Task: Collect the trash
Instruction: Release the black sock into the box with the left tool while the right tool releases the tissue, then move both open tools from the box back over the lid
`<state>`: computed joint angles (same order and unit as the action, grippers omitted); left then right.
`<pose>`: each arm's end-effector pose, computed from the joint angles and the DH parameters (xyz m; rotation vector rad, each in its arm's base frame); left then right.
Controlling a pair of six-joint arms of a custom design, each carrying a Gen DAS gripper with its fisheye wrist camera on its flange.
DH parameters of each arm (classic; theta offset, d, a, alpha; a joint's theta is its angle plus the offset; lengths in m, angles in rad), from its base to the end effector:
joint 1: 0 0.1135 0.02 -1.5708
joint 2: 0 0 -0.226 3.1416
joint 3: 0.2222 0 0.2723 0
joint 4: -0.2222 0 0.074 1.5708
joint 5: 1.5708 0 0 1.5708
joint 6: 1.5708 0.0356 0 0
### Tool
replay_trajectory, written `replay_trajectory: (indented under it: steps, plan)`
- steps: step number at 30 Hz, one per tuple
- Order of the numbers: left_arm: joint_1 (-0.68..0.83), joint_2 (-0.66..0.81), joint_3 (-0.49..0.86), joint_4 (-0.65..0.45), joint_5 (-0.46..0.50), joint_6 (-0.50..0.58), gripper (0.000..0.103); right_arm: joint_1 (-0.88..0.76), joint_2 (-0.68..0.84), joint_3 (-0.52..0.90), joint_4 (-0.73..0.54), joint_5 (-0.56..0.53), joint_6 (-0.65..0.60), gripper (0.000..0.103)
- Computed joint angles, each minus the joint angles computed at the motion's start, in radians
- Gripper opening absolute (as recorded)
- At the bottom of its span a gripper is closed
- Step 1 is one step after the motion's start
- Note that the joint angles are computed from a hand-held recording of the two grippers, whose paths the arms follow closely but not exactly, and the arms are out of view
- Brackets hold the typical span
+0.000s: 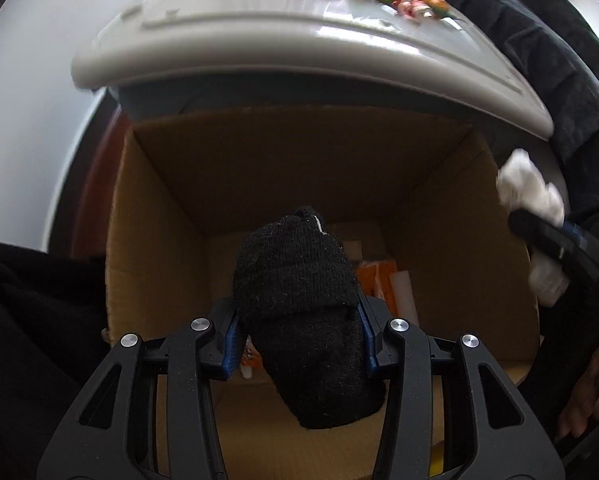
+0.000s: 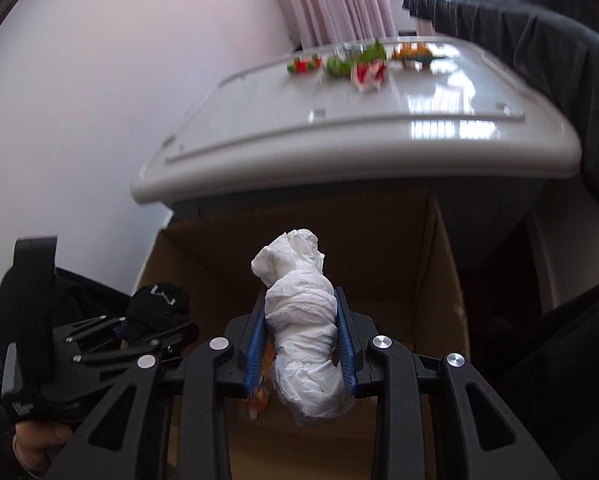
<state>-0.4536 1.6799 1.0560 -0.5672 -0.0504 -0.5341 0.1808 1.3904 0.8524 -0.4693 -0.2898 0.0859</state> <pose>0.3027 -0.1456 0.1299 -0.1252 2.7746 -0.1914 0.2894 0.0632 0.1599 -0.2314 2.5742 0.4728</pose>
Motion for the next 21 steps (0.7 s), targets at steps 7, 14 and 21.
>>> replay_trajectory:
  steps: [7,14,21]
  plan:
    - [0.008,0.068,0.045,0.0,0.0,0.012,0.043,0.003,0.073,0.013,0.004,0.026,0.01,0.031]
    - [-0.017,0.107,0.092,-0.037,-0.067,-0.007,0.056,0.009,0.085,0.011,0.005,0.029,0.006,0.044]
    - [-0.012,0.087,0.076,-0.036,-0.094,-0.04,0.085,-0.015,0.017,-0.031,0.045,0.066,0.053,0.074]
